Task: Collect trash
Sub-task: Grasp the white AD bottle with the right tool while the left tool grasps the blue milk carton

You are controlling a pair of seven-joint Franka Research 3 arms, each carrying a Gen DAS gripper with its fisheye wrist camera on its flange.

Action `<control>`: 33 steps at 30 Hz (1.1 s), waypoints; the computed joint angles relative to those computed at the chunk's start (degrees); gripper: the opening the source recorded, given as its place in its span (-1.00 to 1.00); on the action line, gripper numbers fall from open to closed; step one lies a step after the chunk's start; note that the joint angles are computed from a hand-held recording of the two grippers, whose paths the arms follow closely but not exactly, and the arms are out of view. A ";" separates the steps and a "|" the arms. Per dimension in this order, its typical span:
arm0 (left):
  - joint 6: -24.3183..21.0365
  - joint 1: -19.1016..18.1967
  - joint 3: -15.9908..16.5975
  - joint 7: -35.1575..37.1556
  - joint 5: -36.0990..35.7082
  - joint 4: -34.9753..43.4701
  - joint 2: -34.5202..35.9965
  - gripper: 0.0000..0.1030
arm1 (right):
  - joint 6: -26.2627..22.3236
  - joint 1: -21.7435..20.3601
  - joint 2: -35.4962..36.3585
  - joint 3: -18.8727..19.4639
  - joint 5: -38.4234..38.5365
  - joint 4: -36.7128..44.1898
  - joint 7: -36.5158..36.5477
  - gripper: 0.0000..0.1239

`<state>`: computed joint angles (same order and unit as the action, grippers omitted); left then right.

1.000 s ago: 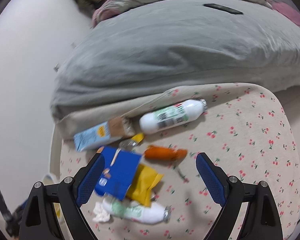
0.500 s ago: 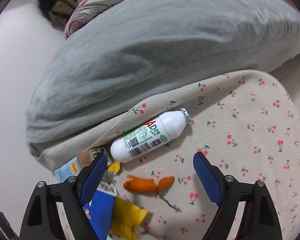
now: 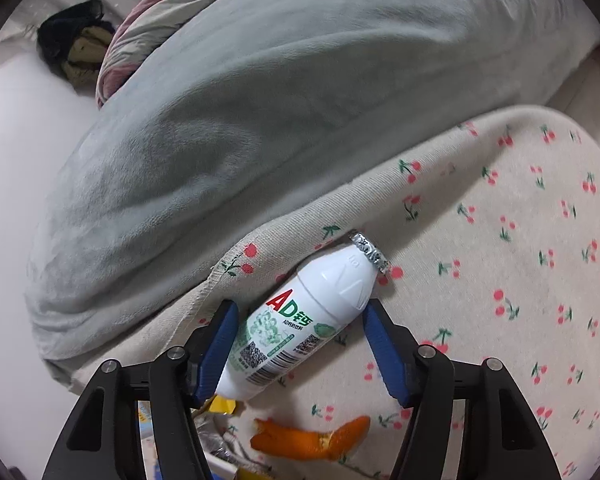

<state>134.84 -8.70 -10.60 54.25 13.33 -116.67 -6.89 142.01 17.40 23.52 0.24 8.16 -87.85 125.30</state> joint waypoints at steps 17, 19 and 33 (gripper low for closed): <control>-5.26 -3.86 -2.01 25.06 7.93 19.78 15.91 0.40 | -8.28 -3.84 -5.98 -0.29 -0.42 -2.85 -11.33 -0.21; -6.54 -4.44 -2.28 29.67 7.46 22.28 17.66 0.35 | -9.90 -4.33 -5.91 -0.41 -0.47 -2.35 -12.30 -0.21; -12.65 -6.66 -1.70 36.41 3.42 29.96 24.01 0.18 | -7.81 -5.42 -11.87 -0.28 -1.08 -10.29 -16.43 -0.21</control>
<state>122.19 -15.36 -12.30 90.66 16.75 -86.71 17.12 134.20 11.97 11.65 -0.04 7.08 -98.14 108.87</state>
